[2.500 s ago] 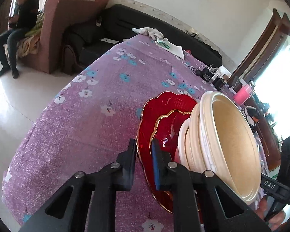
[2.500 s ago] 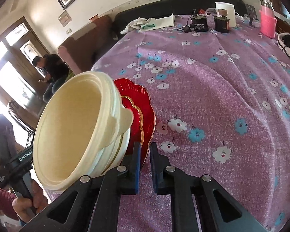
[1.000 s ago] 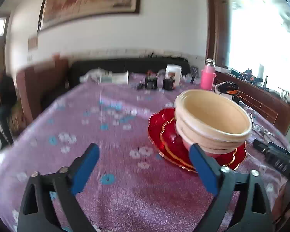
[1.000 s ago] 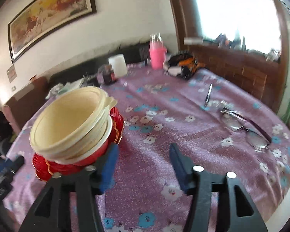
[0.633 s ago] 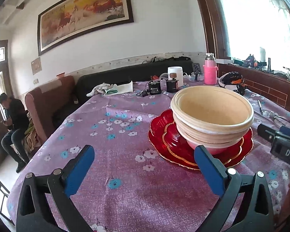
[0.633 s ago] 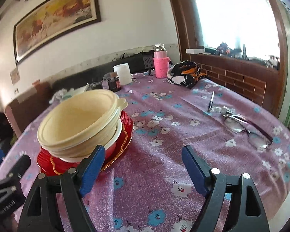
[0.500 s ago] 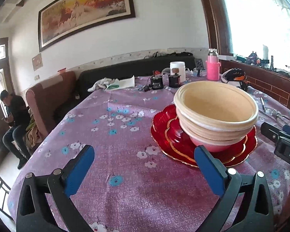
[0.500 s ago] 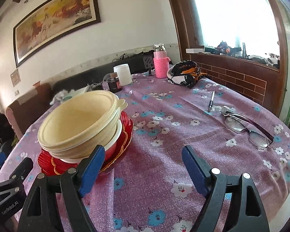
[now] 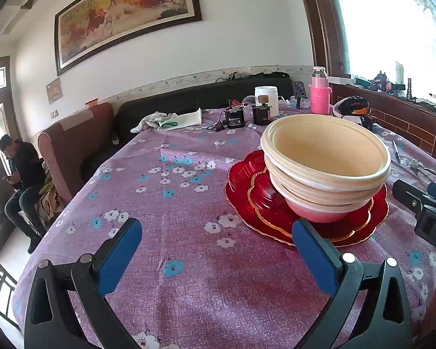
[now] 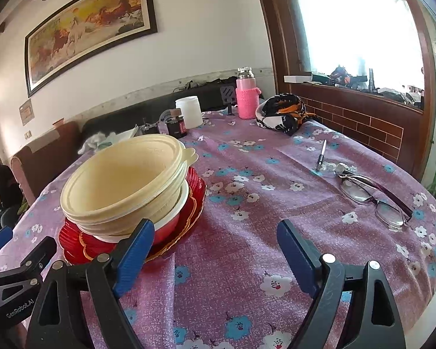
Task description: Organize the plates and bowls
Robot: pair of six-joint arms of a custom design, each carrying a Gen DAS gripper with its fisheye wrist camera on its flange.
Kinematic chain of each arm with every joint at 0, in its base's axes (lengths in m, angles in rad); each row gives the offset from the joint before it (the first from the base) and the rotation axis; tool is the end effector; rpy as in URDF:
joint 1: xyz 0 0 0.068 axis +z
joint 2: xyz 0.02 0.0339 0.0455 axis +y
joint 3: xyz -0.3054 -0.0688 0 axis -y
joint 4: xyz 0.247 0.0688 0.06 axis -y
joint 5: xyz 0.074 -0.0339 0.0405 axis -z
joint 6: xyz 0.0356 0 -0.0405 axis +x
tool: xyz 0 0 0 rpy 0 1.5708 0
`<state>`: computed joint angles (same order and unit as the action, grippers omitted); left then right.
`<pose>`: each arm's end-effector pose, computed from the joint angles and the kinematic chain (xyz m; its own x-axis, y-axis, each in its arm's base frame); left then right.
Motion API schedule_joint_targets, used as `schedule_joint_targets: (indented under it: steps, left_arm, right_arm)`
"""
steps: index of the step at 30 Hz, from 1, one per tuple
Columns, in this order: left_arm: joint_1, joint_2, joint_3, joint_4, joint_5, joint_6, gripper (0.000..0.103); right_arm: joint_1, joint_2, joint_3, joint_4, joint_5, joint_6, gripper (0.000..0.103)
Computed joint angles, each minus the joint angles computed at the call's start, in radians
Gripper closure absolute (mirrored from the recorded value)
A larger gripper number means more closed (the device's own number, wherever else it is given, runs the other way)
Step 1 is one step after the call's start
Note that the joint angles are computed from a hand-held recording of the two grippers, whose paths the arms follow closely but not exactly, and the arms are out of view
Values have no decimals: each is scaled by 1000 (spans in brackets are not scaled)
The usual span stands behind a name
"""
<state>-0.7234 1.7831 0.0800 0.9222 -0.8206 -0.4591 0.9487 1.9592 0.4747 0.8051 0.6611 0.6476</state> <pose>0.1529 -0.1003 0.0901 -0.5004 0.0388 -0.8649 -0.1784 0.9729 0.1469 0.1903 0.2279 0.0911 -0.5111 0.1044 -0.8532 -0.0687 0.9845 0.1616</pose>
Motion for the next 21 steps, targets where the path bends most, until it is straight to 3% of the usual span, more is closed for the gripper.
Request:
schedule_joint_targets:
  steps: [10, 17, 21]
  left_arm:
    - [9, 6, 12, -9, 7, 5, 0]
    - [7, -12, 35, -81, 14, 9, 0]
    - [-8, -48, 38, -147, -61, -36, 0]
  right_arm:
    - [-1, -1, 4, -11, -1, 1, 14]
    - [-2, 0, 6, -12, -4, 0, 14]
    - [-1, 3, 6, -8, -3, 0, 14]
